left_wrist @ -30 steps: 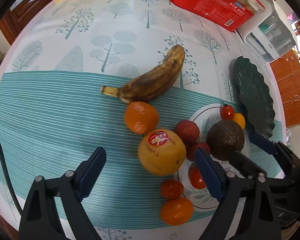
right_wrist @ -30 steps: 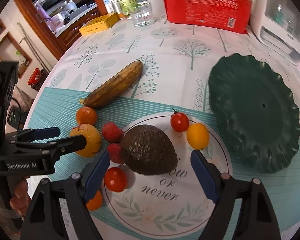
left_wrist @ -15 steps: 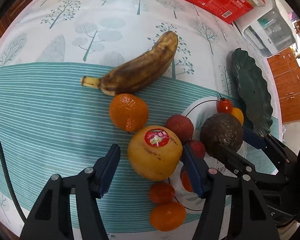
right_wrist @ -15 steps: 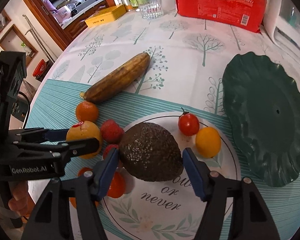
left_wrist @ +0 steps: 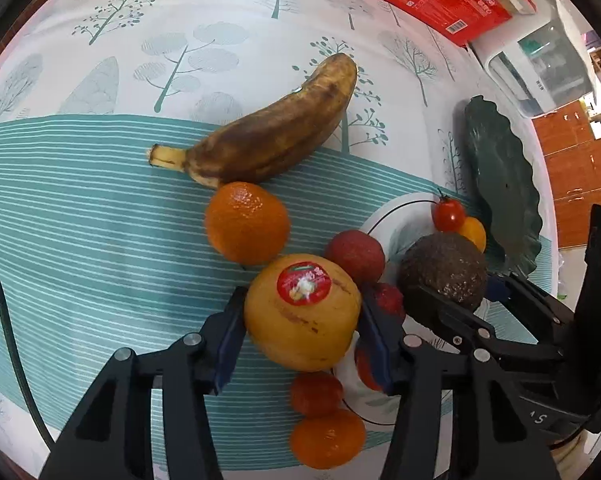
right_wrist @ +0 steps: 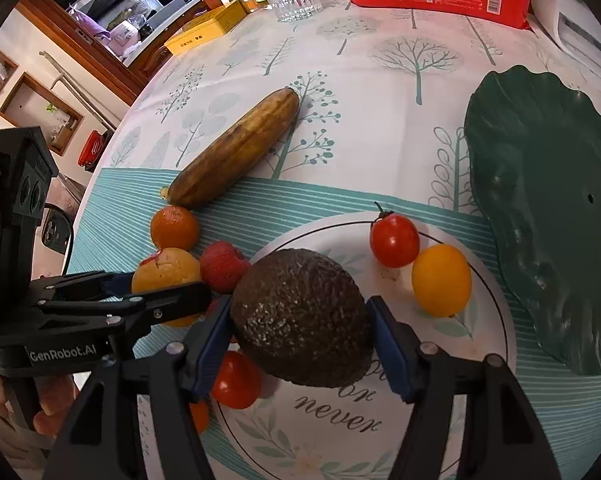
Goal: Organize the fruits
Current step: 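Grasp the yellow grapefruit with the left tool while the right tool grasps the brown avocado, then carry the grapefruit onto the green plate and open the left tool while the right tool releases the avocado there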
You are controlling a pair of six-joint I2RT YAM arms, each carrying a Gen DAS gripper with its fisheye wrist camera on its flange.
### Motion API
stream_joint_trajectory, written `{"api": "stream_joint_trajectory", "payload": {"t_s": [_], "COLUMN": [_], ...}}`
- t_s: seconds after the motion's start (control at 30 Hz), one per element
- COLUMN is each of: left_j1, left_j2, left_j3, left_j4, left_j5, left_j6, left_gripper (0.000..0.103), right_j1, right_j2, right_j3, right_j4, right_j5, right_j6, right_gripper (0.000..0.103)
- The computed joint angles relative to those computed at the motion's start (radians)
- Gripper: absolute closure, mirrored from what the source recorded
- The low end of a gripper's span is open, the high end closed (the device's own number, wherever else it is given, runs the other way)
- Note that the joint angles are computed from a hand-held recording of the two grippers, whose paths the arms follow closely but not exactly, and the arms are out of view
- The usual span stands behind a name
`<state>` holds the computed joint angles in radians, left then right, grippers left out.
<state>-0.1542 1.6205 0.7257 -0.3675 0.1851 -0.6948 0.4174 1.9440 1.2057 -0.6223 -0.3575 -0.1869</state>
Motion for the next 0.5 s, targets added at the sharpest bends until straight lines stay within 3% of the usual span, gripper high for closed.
{"api": "stream_joint_trajectory", "payload": {"t_s": [0.5], "left_j1": [-0.133], "left_j2": [-0.140], "left_j3": [0.065], "left_j4": [-0.173], "left_j5": [-0.146], "left_j6": [-0.021], "left_gripper": [0.052], "right_j1": [-0.076], "right_j2": [-0.214], "right_j3": [-0.105], "right_j4": [-0.043], "right_j5": [0.001], "right_j6": [-0.031], "right_gripper": [0.038]}}
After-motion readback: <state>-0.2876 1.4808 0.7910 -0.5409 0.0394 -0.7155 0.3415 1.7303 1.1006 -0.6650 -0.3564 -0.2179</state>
